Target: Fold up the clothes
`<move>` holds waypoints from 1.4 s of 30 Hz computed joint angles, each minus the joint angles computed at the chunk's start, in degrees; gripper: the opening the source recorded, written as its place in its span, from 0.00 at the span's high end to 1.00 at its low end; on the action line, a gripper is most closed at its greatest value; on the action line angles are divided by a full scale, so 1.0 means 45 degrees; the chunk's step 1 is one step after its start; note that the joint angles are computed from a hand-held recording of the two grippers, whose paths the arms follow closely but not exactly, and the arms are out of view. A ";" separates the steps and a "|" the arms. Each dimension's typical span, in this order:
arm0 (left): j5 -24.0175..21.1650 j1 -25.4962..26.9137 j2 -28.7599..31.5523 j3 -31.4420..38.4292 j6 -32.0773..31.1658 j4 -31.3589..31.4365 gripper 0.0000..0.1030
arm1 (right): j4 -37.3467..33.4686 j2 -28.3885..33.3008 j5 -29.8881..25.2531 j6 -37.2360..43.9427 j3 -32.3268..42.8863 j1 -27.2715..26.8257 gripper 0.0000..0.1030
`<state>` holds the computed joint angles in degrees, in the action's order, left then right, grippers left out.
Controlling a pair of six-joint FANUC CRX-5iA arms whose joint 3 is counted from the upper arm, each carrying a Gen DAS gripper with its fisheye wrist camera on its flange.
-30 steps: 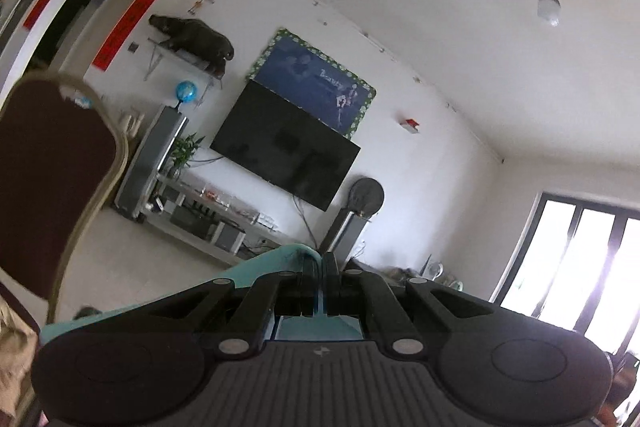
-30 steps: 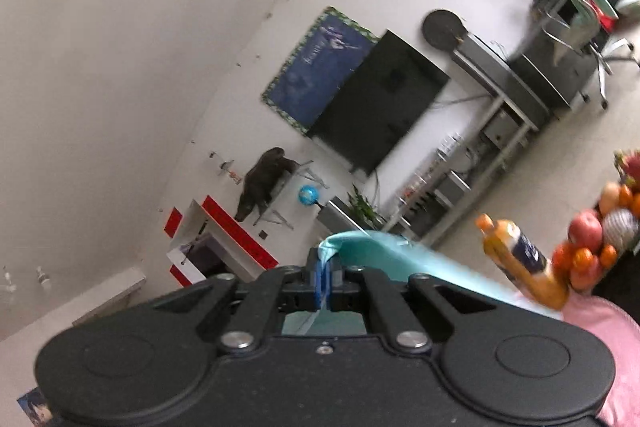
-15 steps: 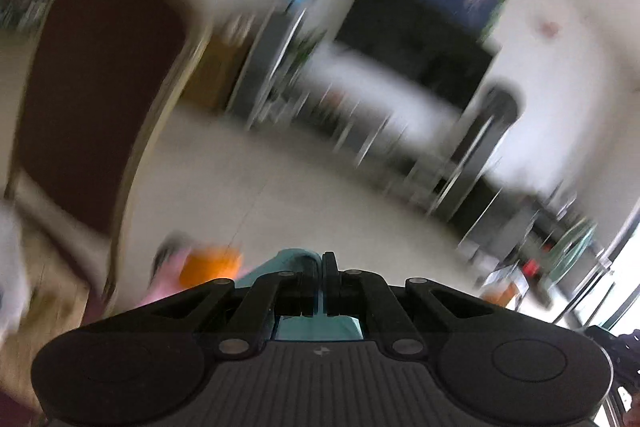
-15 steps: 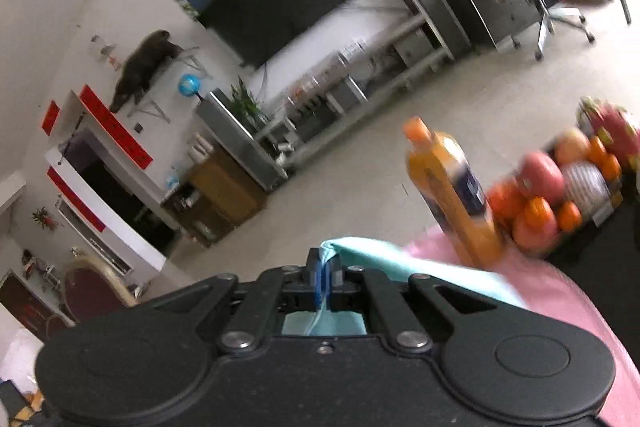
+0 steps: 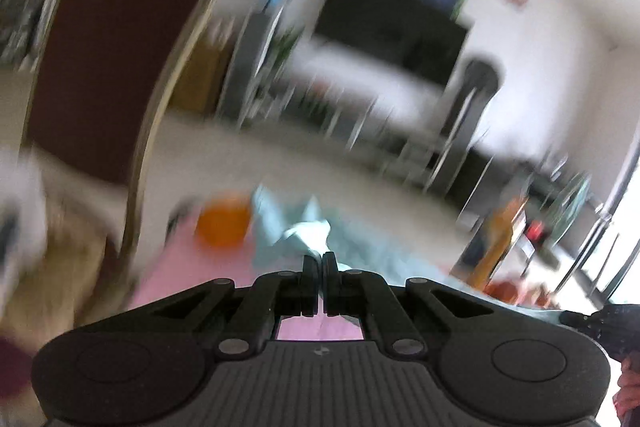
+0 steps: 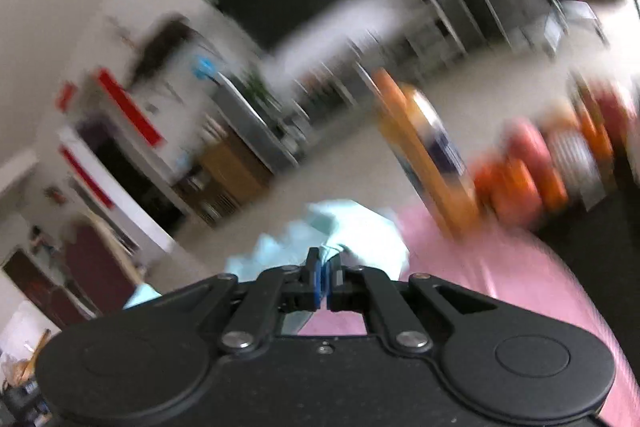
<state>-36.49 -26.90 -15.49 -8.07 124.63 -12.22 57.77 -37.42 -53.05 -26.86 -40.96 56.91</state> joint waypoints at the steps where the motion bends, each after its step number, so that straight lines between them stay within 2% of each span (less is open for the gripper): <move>1: -0.0388 -0.0175 0.0264 -0.0112 0.0592 -0.0398 0.99 | -0.0370 0.0017 0.0086 -0.0454 -0.0462 0.0082 0.98; 3: -0.1024 -0.0352 0.0743 -0.0509 0.1436 -0.0727 0.99 | -0.1213 0.0090 0.0056 -0.1111 -0.1194 0.0405 0.98; 6: -0.1263 -0.0030 0.0679 -0.1597 0.1377 0.0146 0.99 | -0.2438 0.0253 -0.0197 -0.2008 -0.2005 0.1201 0.98; 9: -0.1505 0.0026 0.0352 -0.1970 0.1418 0.0270 0.99 | -0.3260 0.0038 -0.0793 -0.2912 -0.2465 0.2285 0.98; 12: -0.1967 -0.0250 0.0000 -0.1600 0.1740 -0.0156 0.99 | -0.3198 -0.0327 -0.1683 -0.3482 -0.2540 0.3230 0.98; 17: -0.1987 -0.0448 -0.0590 -0.1771 0.1771 -0.0400 0.99 | -0.2990 -0.0598 -0.3332 -0.3340 -0.1771 0.4607 0.98; 22: -0.3275 -0.0985 -0.0356 -0.1974 0.1806 -0.0787 0.98 | -0.3431 -0.0863 -0.4717 -0.3428 -0.1576 0.6011 0.98; 26: -0.4839 -0.1204 0.0802 -0.1747 0.2089 -0.0956 0.96 | -0.4338 -0.0543 -0.4318 -0.3134 -0.1916 0.5887 0.95; 28: -0.5210 -0.1168 0.0795 -0.1798 0.1979 -0.0911 0.95 | -0.4954 -0.0441 -0.4082 -0.2562 -0.1901 0.5725 0.87; 29: -0.5159 -0.1128 0.0596 -0.1887 0.1916 -0.0910 0.94 | -0.5078 -0.0569 -0.4141 -0.2449 -0.1916 0.5833 0.86; 31: -0.4982 -0.1084 0.0146 -0.2041 0.1818 -0.1003 0.90 | -0.5154 -0.0908 -0.4427 -0.2427 -0.1983 0.6172 0.76; 34: -0.4378 -0.1073 -0.0295 -0.2262 0.1258 -0.0856 0.88 | -0.4266 -0.1969 -0.5675 -0.3549 -0.2427 0.7226 0.64; 37: -0.3826 -0.1206 0.0027 -0.2174 0.0641 -0.0442 0.87 | -0.3553 -0.3182 -0.6400 -0.5023 -0.3157 0.7670 0.60; 39: -0.3826 -0.1654 0.0648 -0.1762 0.0664 -0.0593 0.87 | -0.3272 -0.3746 -0.6200 -0.5819 -0.3654 0.7228 0.60; 42: -0.3912 -0.2087 0.1743 -0.1076 0.0468 -0.0682 0.87 | -0.3098 -0.3941 -0.5008 -0.6081 -0.4181 0.5533 0.65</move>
<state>-54.09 -36.29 -7.65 -12.91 126.73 -15.29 43.84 -55.15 -75.59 -54.23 -59.77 81.81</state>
